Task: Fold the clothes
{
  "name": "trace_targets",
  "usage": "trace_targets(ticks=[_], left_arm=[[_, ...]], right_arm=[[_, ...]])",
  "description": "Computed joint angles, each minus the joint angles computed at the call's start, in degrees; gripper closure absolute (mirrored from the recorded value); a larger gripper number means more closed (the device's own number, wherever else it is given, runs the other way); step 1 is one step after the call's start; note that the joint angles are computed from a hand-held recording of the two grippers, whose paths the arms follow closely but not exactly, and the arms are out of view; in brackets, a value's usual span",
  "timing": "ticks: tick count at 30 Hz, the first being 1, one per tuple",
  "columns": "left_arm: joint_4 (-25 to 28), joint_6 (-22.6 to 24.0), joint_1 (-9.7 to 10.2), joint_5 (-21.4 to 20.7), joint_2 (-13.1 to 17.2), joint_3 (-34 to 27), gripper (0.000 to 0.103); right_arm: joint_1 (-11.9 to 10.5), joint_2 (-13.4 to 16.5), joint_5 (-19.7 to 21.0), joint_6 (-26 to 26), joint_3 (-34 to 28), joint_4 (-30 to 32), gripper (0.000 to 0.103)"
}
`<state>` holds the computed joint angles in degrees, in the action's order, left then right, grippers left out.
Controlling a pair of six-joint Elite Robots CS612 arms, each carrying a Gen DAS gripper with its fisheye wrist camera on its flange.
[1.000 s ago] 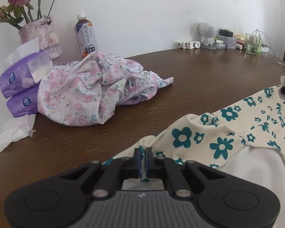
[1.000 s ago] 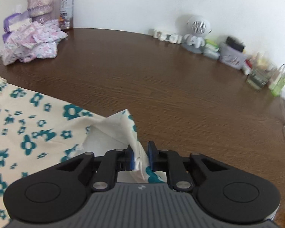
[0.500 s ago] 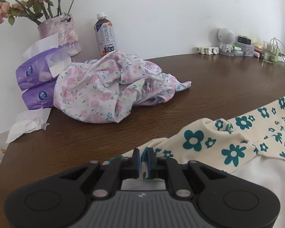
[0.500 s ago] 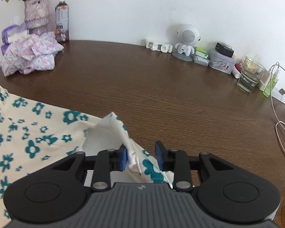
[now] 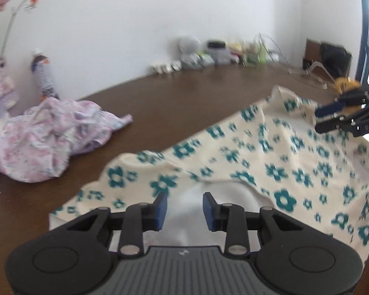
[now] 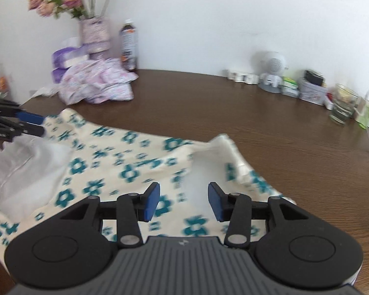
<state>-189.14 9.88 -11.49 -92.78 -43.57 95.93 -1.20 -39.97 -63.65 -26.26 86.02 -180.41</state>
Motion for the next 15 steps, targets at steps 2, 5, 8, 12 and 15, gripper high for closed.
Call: trace_targets(ticks=[2,5,8,12,15], left_arm=[[0.8,-0.2,-0.53,2.4,0.7,-0.4,0.078],[0.8,-2.1,0.01,2.7,1.1,-0.4,0.081],[0.2,-3.7,0.97,2.8,1.0,-0.1,0.081],[2.5,-8.6,2.46,0.2,0.3,-0.5,0.082],[0.5,-5.7,2.25,-1.0,-0.1,-0.5,0.082]], right_arm=[[0.7,0.0,-1.4,-1.4,0.7,0.2,0.059],[1.0,0.2,-3.7,-0.9,1.3,1.7,0.059],[0.4,0.4,-4.3,1.7,1.8,2.4,0.058],[-0.4,0.3,-4.4,3.5,2.4,1.7,0.058],[-0.5,0.2,-4.0,2.8,2.3,2.2,0.057]])
